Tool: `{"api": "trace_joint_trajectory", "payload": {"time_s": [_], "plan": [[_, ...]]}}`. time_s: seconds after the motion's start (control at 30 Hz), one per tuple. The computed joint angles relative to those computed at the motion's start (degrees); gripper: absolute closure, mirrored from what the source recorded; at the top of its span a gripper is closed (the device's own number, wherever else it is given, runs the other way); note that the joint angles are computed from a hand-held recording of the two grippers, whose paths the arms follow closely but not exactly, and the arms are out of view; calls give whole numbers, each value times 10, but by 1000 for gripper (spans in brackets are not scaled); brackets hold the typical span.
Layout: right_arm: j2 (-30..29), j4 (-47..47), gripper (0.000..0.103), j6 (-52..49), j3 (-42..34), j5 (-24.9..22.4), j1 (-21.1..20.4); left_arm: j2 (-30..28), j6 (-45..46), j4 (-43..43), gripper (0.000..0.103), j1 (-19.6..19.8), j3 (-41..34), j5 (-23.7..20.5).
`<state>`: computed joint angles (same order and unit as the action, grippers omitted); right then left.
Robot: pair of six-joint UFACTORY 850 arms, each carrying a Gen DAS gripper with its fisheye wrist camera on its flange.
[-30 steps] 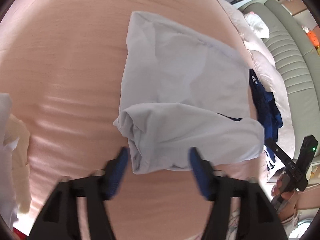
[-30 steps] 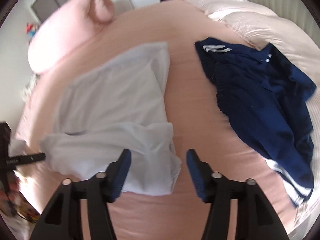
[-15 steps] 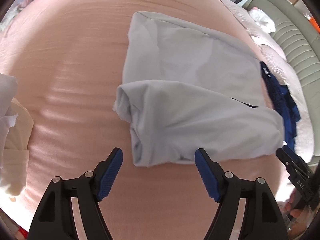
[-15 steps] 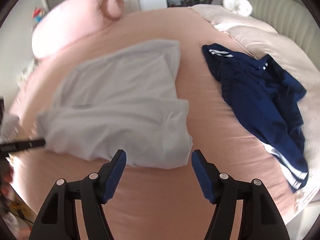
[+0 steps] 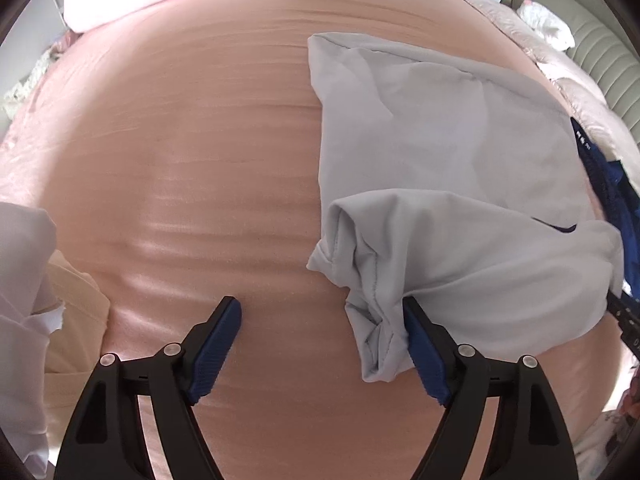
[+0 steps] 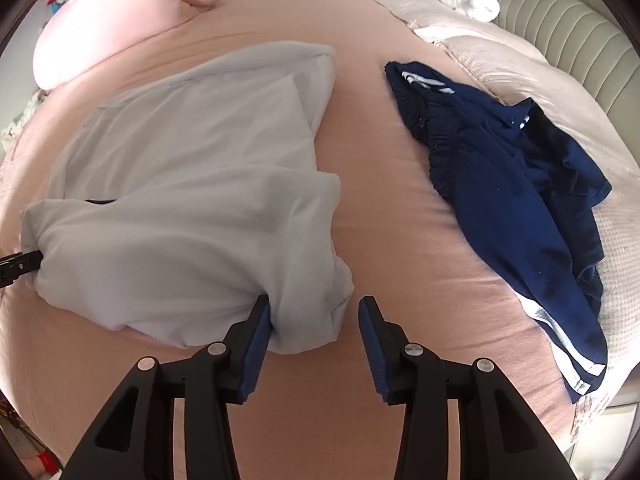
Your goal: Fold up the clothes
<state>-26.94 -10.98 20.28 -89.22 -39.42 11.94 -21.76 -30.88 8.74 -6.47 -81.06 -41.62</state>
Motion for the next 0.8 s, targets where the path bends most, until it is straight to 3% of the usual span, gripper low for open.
{"api": "trace_joint_trajectory", "payload": {"time_s": [0.1,0.2,0.33,0.57,0.7,0.8], "plan": [[10,45,56,-11,9,9,-10,0,6,-51,23,7,-12,-22],[26,120,56,-23,18,0,-23,18,62,-206,23,34,7,-8],[65,185,38,-42,55,27,-25,51,153,-377,23,54,51,30],[103,450,38,-141,117,72,-47,73,211,-508,23,57,96,43],[107,507,38,-148,135,78,-50,91,247,-586,23,57,131,51],[107,541,37,-157,143,87,-51,98,308,-703,23,63,160,57]]}}
